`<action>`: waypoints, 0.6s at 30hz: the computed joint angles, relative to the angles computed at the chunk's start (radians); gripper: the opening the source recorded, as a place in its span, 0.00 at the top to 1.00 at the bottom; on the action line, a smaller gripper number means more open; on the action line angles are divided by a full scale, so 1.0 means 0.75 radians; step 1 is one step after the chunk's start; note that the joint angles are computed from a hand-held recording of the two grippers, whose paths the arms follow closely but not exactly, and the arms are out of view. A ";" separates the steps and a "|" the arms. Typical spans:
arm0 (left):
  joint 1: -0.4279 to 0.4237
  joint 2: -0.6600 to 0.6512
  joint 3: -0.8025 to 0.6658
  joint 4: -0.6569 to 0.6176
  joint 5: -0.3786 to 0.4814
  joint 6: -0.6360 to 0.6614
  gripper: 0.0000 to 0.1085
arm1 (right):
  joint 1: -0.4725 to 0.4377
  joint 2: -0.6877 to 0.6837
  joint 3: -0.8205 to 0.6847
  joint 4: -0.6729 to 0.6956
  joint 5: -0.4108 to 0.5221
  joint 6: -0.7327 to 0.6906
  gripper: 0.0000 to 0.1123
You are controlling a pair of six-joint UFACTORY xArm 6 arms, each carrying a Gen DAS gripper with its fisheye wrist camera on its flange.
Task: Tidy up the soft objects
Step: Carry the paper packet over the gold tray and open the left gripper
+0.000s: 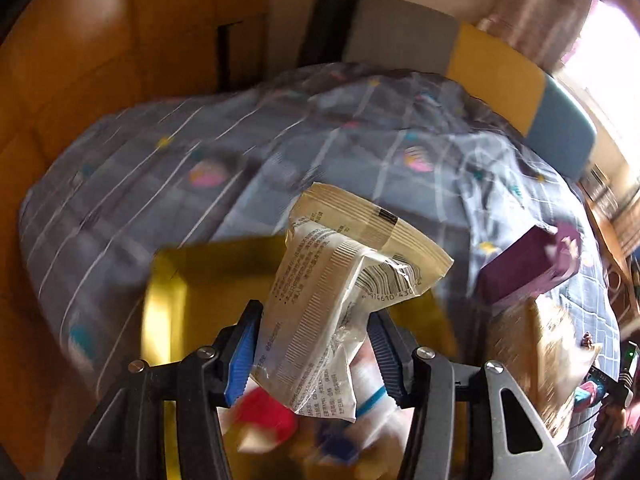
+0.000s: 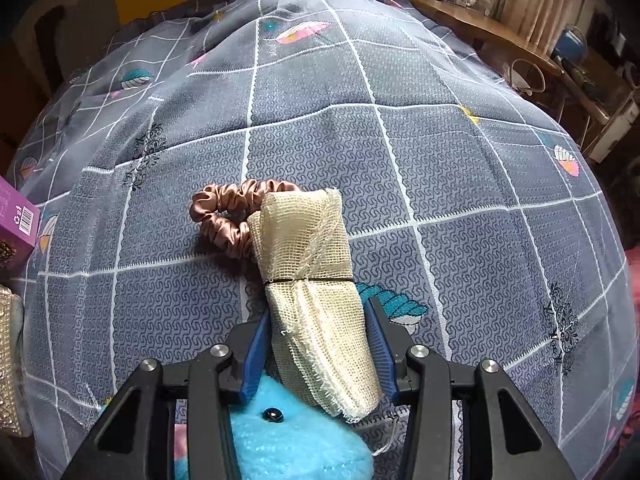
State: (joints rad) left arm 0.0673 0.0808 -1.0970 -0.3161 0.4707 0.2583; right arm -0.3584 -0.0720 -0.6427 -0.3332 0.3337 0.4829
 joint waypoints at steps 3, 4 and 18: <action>0.063 -0.085 0.161 -0.004 -0.046 0.056 0.51 | 0.003 -0.012 0.010 -0.034 0.002 0.034 0.59; 0.080 -0.102 0.197 0.002 -0.055 0.064 0.51 | 0.003 -0.013 0.012 -0.045 0.000 0.044 0.59; 0.094 -0.234 0.553 0.008 -0.243 0.115 0.38 | 0.008 -0.040 0.036 -0.240 0.008 0.238 0.59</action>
State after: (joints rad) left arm 0.1374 -0.0948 -0.6823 -0.3098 0.2888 0.3447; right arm -0.3521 -0.1020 -0.6160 -0.5129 0.3397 0.6615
